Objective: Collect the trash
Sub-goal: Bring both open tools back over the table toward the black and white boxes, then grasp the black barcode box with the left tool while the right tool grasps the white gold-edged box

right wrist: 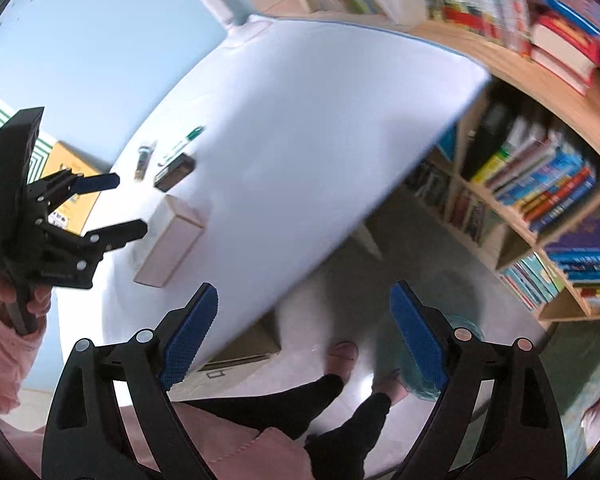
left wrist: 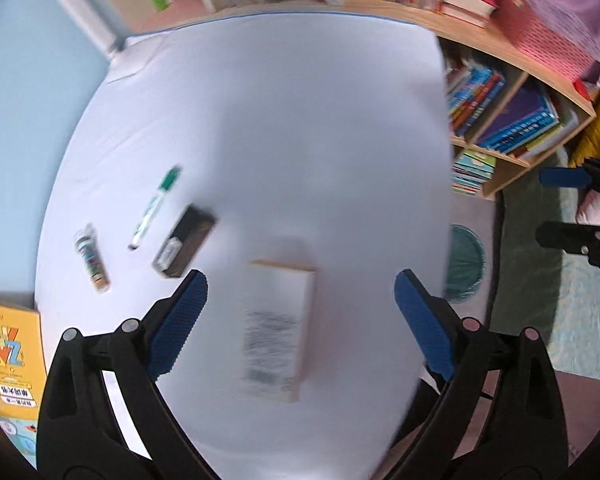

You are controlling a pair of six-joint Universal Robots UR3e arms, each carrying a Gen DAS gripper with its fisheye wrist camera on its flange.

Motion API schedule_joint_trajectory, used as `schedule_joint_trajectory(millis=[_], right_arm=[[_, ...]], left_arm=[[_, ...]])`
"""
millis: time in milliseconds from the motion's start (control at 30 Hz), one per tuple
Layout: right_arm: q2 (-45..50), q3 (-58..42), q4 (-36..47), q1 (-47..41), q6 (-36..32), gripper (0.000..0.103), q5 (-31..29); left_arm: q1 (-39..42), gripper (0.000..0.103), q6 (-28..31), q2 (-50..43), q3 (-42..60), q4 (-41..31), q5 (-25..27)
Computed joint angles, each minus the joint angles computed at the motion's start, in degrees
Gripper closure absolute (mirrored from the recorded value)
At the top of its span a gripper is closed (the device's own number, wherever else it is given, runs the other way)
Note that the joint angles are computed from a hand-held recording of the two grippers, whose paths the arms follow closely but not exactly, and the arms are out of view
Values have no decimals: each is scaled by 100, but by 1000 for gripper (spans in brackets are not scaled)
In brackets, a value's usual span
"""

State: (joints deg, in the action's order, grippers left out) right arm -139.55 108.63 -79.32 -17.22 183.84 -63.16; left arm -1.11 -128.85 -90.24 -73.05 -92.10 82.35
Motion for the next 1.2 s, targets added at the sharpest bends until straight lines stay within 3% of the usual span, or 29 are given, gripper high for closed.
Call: schedule_joint_trajectory(millis=[100,367,667,1200], right_arm=[[1093,-35,-1548,1408,1280,16,-477],[2885,-762,-2913,2913,2713,16,-941],[4025,-1410,-3319,3588,3488,16,-1039],[5126,-1965,-3835,3730,4216,16,-741]], left_arm=[[339,11,257,-116,72,41,-57],[928,11,851,-696,413,-5,-109],[1097,11,1309,-1190,438,133,-23],[1139,11,1855,-2125,1113,28,20]])
